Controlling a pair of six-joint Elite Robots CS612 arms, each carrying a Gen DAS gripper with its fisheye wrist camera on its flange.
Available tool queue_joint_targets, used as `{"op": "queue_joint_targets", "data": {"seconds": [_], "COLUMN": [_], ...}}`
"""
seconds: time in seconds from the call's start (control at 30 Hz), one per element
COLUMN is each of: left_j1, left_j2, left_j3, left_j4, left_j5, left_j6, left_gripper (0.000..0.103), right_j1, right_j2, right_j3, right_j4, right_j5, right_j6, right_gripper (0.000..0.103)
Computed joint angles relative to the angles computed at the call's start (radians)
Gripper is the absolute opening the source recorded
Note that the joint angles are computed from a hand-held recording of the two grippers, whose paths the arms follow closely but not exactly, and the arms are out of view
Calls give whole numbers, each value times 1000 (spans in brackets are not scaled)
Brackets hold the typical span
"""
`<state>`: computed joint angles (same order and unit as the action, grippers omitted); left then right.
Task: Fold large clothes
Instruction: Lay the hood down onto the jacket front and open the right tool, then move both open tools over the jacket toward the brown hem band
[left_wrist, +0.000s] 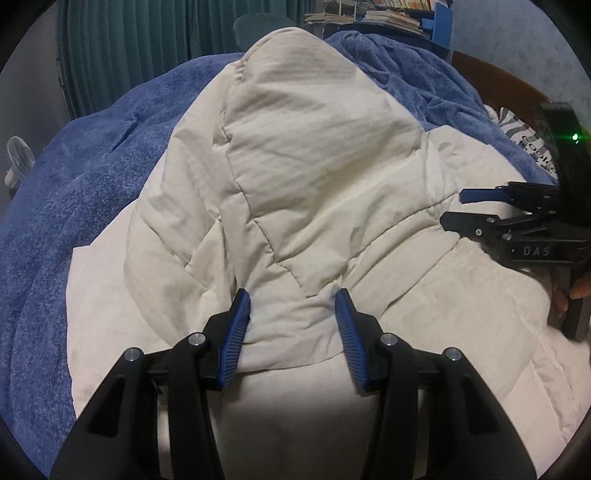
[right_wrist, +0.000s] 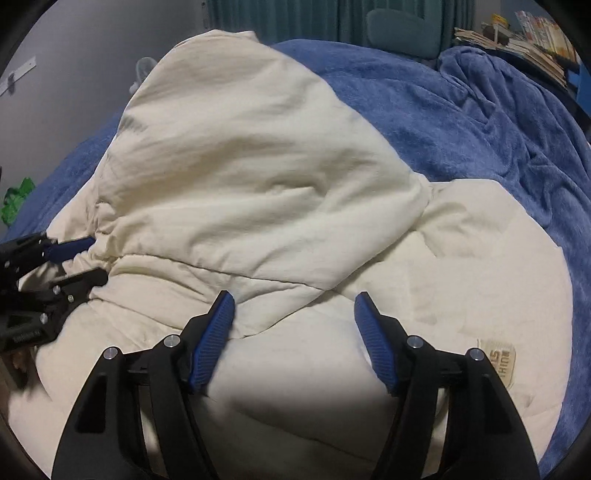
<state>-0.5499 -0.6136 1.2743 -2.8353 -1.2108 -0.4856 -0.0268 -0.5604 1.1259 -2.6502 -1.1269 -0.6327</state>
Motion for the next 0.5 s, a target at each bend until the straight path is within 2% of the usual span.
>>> {"op": "queue_joint_targets", "data": {"seconds": [0.07, 0.13, 0.2, 0.27, 0.5], "left_j1": [-8, -21, -36, -51, -112], "left_j2": [-3, -14, -31, -60, -213], "left_j3": [-7, -1, 24, 70, 245], "left_j4": [27, 38, 14, -23, 7], "left_j5": [33, 83, 121, 132, 167], "left_j6": [-10, -20, -35, -58, -161], "left_gripper": [45, 47, 57, 65, 67], "right_j1": [-5, -12, -21, -31, -62], "right_j2": [-10, -27, -61, -96, -246], "right_j3": [12, 37, 88, 137, 308], "right_j4": [-14, -32, -67, -86, -89], "right_j5": [20, 44, 58, 74, 78], "right_j6": [47, 86, 118, 128, 101], "right_gripper": [67, 75, 75, 75, 87]}}
